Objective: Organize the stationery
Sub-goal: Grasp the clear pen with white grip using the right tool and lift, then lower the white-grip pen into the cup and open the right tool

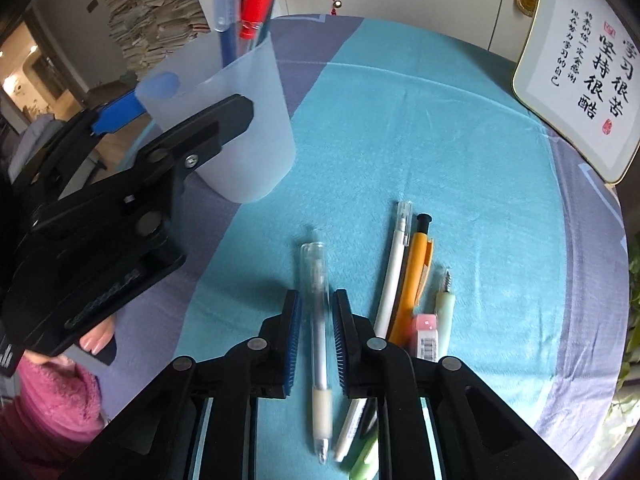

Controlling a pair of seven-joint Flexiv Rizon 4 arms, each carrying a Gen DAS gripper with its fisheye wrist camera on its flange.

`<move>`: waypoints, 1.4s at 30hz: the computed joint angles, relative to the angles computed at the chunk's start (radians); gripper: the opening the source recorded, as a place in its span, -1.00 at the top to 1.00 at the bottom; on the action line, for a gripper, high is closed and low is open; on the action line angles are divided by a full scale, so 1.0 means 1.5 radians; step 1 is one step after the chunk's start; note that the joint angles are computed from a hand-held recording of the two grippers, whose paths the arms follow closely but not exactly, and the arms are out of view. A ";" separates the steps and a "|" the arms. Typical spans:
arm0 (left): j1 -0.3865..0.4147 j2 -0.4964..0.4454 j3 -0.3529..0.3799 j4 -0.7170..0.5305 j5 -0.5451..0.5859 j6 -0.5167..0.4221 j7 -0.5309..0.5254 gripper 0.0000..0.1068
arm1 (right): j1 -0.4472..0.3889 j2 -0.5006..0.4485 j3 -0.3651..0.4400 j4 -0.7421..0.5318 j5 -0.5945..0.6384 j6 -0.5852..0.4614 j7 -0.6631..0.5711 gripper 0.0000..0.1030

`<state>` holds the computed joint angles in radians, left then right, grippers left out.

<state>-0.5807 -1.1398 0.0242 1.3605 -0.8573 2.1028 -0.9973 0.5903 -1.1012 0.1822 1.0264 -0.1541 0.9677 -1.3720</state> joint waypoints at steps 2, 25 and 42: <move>0.000 0.000 0.000 0.000 0.000 0.000 0.000 -0.30 | 0.002 -0.004 -0.002 -0.006 -0.001 -0.001 0.003 0.62; -0.002 0.000 0.004 0.000 0.001 -0.002 -0.003 -0.30 | 0.011 0.025 -0.028 0.042 -0.013 0.070 0.060 0.71; 0.000 0.001 0.003 0.002 0.007 -0.002 -0.008 -0.30 | 0.018 0.135 -0.077 0.173 -0.091 0.255 0.168 0.79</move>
